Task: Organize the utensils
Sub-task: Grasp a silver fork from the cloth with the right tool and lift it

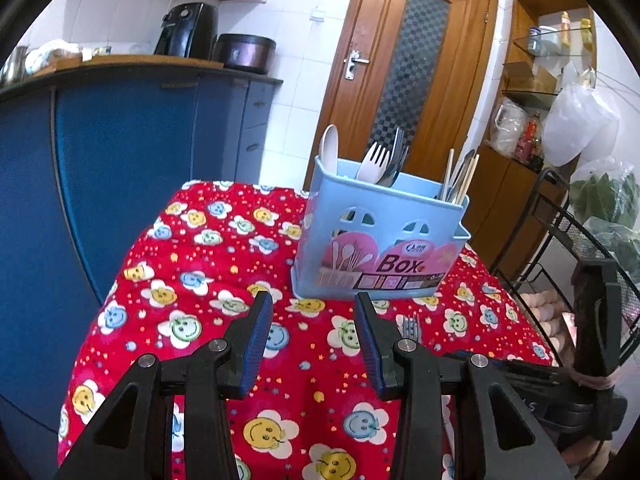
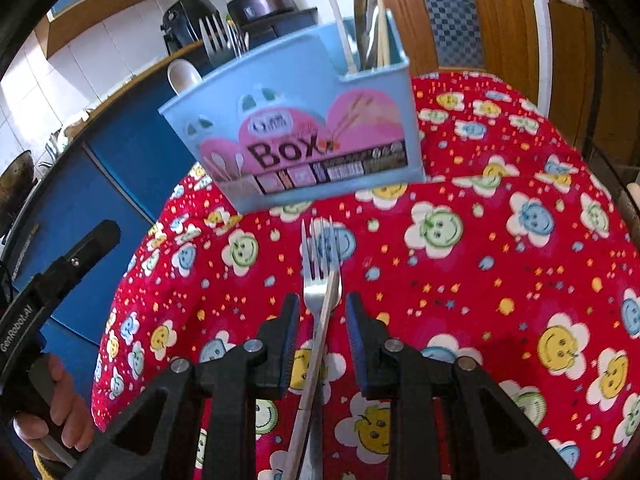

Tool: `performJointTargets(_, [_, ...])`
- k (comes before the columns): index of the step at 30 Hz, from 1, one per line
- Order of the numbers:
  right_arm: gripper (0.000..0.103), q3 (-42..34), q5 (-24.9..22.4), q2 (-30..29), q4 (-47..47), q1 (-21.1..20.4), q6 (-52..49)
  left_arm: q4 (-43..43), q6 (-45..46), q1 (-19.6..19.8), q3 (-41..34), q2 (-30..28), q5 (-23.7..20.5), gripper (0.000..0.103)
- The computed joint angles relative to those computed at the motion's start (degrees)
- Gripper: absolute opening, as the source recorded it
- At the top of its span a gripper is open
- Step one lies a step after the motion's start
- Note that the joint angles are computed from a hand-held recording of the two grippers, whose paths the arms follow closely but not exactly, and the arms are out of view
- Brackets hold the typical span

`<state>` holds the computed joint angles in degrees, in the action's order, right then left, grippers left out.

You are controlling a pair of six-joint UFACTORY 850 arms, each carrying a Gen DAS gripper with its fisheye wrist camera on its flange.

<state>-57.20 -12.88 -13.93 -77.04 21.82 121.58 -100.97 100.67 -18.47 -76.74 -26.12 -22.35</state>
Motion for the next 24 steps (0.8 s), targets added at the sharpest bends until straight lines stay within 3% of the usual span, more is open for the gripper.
performJointTargets(5, [0.026,-0.9,0.4,-1.4,4.6,-0.1,-4.1,0.9,-1.2,0.2,0.0,-0.3,-0.1,0.043])
performJointTargets(9, [0.017,-1.4,-0.3,-1.9,6.9,-0.1,-6.1,1.4,-1.9,0.4,-0.1,-0.6,-0.1,0.043])
performJointTargets(14, [0.016,-1.9,-0.8,-2.4,7.7,0.1,-7.4,2.5,-3.6,0.5,-0.3,-1.0,-0.3,0.043])
performJointTargets(17, [0.009,-1.9,0.0,-2.4,6.0,0.0,-5.8,2.8,-3.9,0.5,-0.2,-1.0,-0.4,0.043])
performJointTargets(24, [0.007,-0.3,0.5,-0.9,-1.4,-0.1,1.6,3.6,-4.3,0.2,-0.2,-0.9,-0.2,0.043])
